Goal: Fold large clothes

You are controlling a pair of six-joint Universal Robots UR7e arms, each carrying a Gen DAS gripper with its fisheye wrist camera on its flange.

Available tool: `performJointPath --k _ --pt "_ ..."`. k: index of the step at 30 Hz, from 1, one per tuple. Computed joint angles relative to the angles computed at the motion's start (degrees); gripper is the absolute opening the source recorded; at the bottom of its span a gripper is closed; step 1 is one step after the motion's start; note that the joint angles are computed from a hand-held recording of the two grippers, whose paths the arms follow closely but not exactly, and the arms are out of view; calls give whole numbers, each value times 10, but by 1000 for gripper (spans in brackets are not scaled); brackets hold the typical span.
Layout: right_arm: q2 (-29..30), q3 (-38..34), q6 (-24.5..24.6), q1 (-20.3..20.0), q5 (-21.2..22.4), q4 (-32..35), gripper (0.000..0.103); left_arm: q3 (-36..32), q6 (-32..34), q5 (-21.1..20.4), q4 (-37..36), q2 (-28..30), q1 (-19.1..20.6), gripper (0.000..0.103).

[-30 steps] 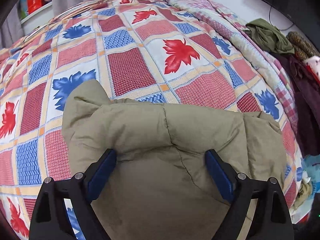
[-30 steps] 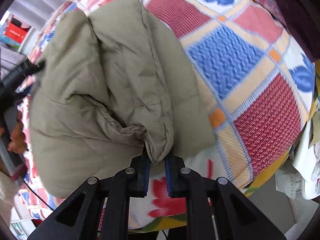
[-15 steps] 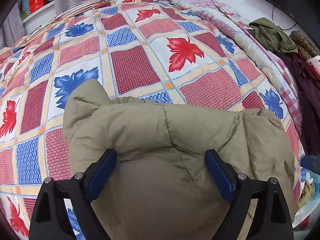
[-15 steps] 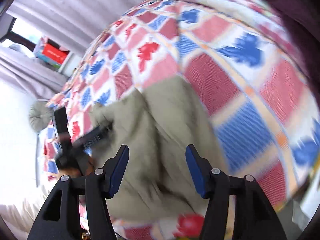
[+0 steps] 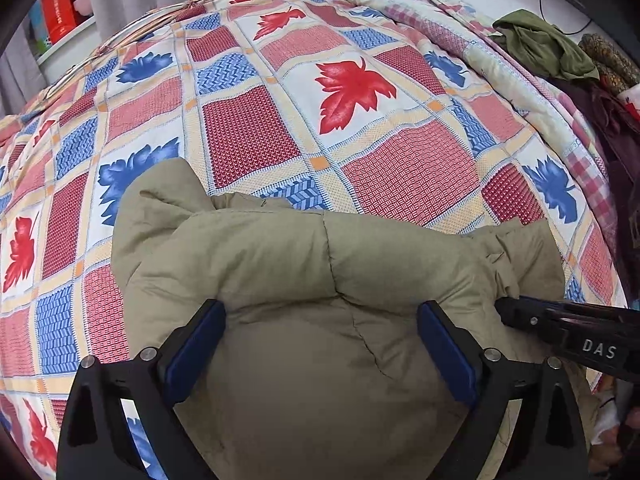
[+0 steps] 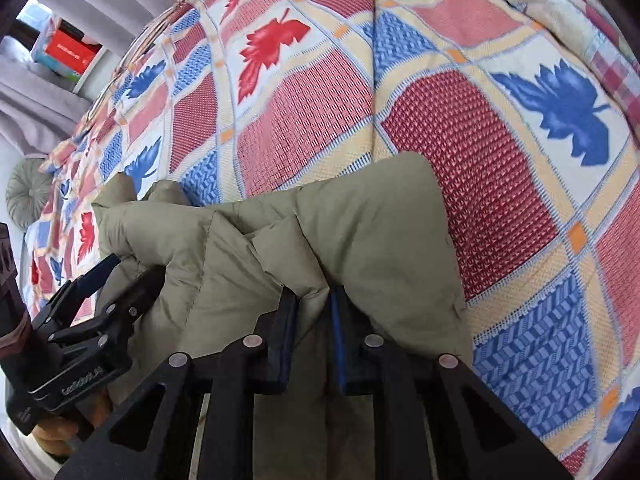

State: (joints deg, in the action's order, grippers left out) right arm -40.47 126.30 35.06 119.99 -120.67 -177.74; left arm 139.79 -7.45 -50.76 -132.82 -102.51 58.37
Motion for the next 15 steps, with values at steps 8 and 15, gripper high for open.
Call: performJointPath --k 8,15 --pt "-3 -3 7 7 3 7 21 -29 -10 -18 76 -25 5 97" --pt "-43 7 42 48 -20 53 29 -49 -48 -15 142 -56 7 100"
